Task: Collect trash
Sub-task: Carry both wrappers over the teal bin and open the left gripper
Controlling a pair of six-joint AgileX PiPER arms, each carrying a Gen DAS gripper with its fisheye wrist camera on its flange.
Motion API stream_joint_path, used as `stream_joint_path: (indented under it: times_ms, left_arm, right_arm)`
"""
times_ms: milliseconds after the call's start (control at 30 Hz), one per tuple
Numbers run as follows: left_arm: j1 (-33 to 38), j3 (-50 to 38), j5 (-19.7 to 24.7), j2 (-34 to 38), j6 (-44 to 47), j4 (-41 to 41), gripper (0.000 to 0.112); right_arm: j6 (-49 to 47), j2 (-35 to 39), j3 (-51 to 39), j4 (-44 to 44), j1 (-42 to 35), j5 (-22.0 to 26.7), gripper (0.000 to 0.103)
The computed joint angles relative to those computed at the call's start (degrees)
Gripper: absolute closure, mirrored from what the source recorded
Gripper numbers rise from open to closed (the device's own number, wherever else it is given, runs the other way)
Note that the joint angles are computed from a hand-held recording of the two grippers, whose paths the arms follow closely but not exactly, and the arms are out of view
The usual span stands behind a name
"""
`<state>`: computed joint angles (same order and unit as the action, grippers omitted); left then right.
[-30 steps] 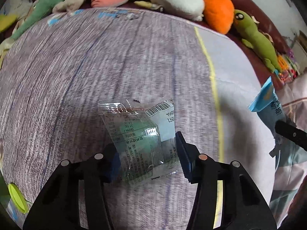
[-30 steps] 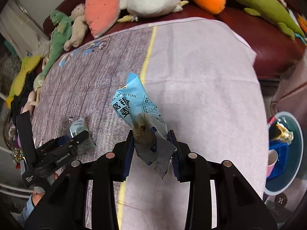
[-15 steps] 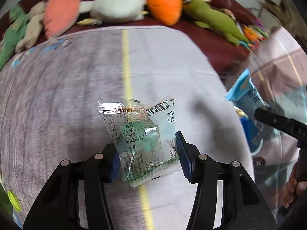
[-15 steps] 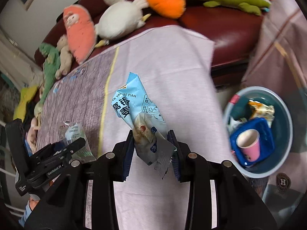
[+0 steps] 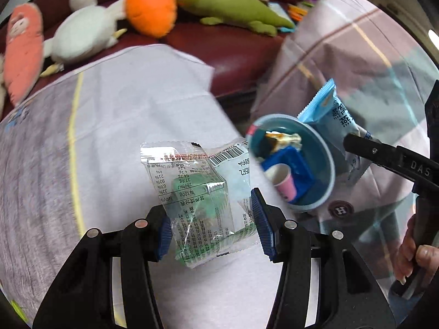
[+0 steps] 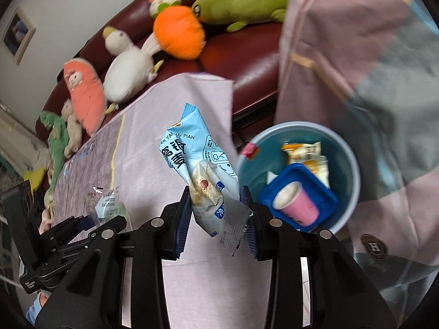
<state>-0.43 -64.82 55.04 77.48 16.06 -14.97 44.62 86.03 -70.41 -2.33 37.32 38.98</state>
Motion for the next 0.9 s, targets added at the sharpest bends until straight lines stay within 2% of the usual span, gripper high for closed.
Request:
stream_joint_path:
  times_ms: [233, 400, 600, 900]
  left_arm:
    - [-10.3, -1.7, -2.0, 3.0, -7.5, 3.4, 0.060]
    - [-14.9, -3.4, -3.0, 6.1, -10.0, 4.5, 0.059]
    - [-18.0, -5.7, -3.8, 10.5, -11.2, 4.8, 0.059]
    - [-20.4, -9.9, -4.8, 17.1, -10.6, 2.8, 0.059]
  right_arm:
    - [-2.1, -6.9, 8.1, 1.0, -5.7, -1.4, 0.069]
    - [-4.5, -10.2, 12.4, 2.5, -9.5, -1.9, 0.069]
    - [-8.2, -11.1, 15.0, 5.5, -13.7, -2.7, 0.068]
    - [-10.9, -9.3, 14.2, 6.4, -16.8, -2.4, 0.068]
